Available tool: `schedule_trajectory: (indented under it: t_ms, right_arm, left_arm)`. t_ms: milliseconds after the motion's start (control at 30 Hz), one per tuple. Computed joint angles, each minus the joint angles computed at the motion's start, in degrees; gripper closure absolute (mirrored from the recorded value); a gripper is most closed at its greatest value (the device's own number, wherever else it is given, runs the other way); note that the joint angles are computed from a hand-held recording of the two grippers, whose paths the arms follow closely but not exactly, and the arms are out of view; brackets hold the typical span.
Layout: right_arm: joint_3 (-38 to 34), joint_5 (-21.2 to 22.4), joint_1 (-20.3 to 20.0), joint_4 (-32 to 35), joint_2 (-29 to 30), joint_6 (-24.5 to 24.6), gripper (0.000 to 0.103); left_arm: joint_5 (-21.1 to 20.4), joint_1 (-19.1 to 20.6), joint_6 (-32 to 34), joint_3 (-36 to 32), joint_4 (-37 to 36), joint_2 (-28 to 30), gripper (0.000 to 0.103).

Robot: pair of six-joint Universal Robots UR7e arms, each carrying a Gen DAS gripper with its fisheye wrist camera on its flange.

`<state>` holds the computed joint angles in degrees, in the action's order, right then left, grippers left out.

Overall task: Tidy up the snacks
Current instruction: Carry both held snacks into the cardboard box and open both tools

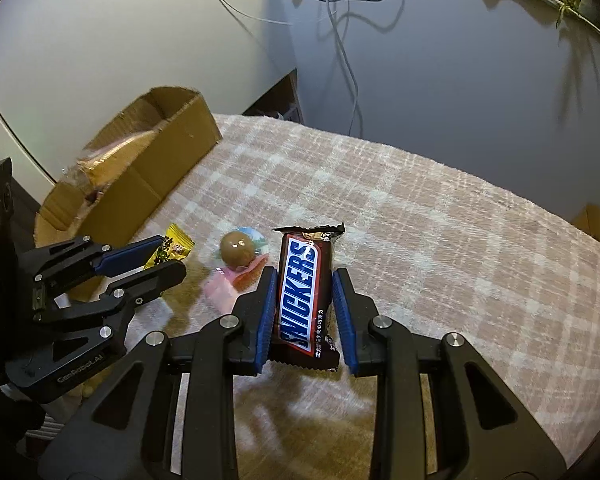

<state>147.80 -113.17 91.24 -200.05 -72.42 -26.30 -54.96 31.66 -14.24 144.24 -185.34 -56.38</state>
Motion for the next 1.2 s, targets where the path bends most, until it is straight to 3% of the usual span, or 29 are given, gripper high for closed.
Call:
schedule_trajectory:
  t_ms: [267, 500, 867, 1200]
  right_arm:
    - [0.8, -0.4, 5.7, 0.3, -1.5, 2.3, 0.074]
    - [-1.4, -1.9, 13.0, 0.3, 2.8, 4.6, 0.074]
    - [-7.5, -1.5, 20.3, 2.0, 11.5, 7.1, 0.074]
    - [-11.9, -0.9, 22.8, 4.1, 17.2, 7.9, 0.074]
  left_arm:
    - [1.8, -2.4, 0.1, 3.2, 0.2, -6.2, 0.08]
    - [4.6, -3.0, -1.1, 6.3, 2.5, -13.6, 0.08]
    - [8.1, 0.1, -0.7, 9.1, 7.7, -25.3, 0.08]
    - [9.0, 4.1, 1.6, 9.7, 8.9, -30.4, 0.08]
